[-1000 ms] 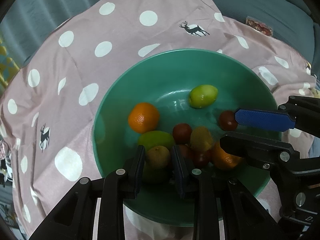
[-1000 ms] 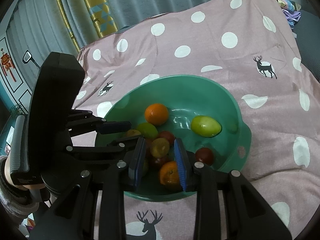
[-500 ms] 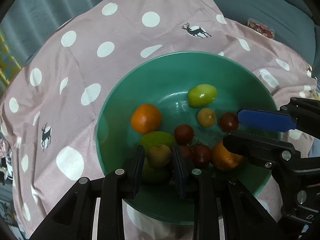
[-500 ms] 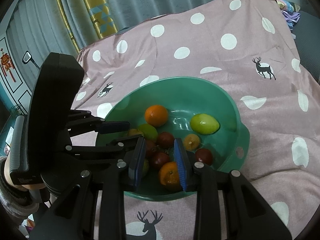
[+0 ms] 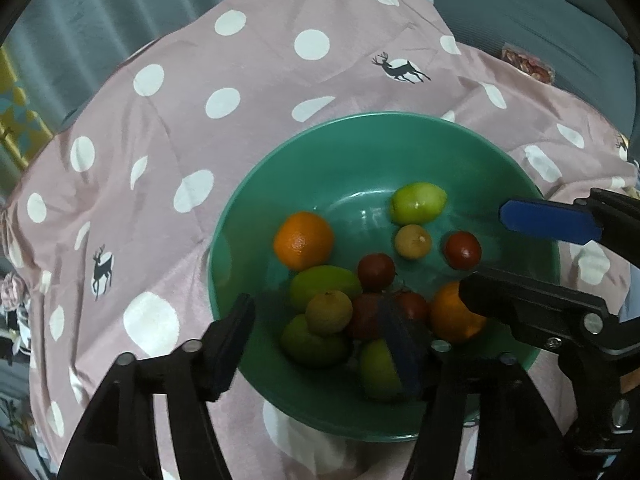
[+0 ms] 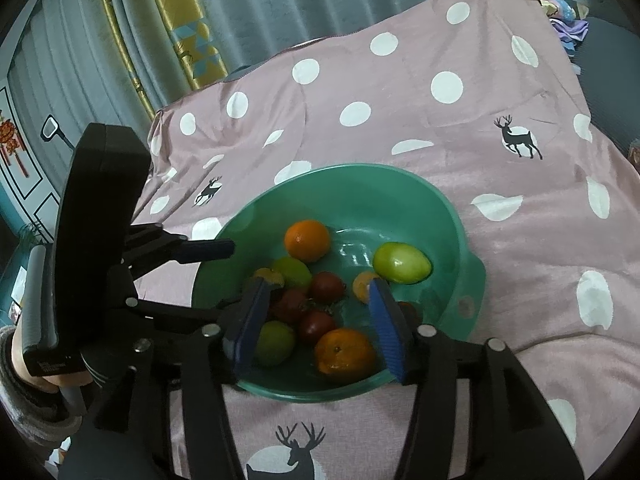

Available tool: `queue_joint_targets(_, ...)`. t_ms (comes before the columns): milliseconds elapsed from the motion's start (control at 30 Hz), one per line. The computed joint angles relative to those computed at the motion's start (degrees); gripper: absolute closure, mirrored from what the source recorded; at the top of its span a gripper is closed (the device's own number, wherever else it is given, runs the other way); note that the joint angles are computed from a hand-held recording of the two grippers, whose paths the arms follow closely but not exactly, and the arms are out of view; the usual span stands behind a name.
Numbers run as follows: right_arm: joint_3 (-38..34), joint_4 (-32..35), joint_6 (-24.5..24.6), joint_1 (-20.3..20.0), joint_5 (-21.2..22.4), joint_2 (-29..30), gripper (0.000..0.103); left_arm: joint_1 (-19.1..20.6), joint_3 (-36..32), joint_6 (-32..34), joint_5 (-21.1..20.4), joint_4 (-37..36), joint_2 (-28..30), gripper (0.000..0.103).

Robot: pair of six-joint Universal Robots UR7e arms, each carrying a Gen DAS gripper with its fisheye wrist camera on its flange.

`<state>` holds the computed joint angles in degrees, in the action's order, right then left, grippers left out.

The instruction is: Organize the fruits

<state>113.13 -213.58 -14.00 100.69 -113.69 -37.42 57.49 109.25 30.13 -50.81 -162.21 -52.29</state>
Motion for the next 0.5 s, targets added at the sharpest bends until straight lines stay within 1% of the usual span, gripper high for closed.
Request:
queue_joint_targets(67, 0.1, -0.3, 0.2, 0.0, -0.1, 0.0, 0.042, 0.0, -0.1, -0.2, 0.2, 0.0, 0.0, 0.034)
queue_joint_targets(200, 0.2, -0.8, 0.7, 0.2, -0.2, -0.1, 0.037, 0.0, -0.1, -0.9, 0.0, 0.2, -0.3, 0.025)
queue_joint_targets(233, 0.3, -0.9, 0.8, 0.3, -0.3, -0.1, 0.033, -0.1, 0.0, -1.0, 0.1, 0.0, -0.4, 0.024)
queue_joint_targets(267, 0.3, -0.9, 1.0, 0.3, -0.4, -0.1, 0.028, -0.2, 0.1, -0.9, 0.4, -0.4, -0.3, 0.02)
queue_joint_targets(300, 0.3, -1.2, 1.2, 0.4, -0.7, -0.1, 0.026, -0.3, 0.2, -0.8, 0.9, -0.9, -0.2, 0.017)
queue_joint_targets(400, 0.4, -1.2, 1.5, 0.5, -0.9, -0.3, 0.025, -0.3, 0.5, -0.9, 1.2, -1.5, -0.4, 0.016)
queue_joint_targets(500, 0.3, -1.0, 1.7, 0.8, -1.6, -0.4, 0.019, -0.3, 0.7, -1.6, 1.2, -2.1, -0.9, 0.015)
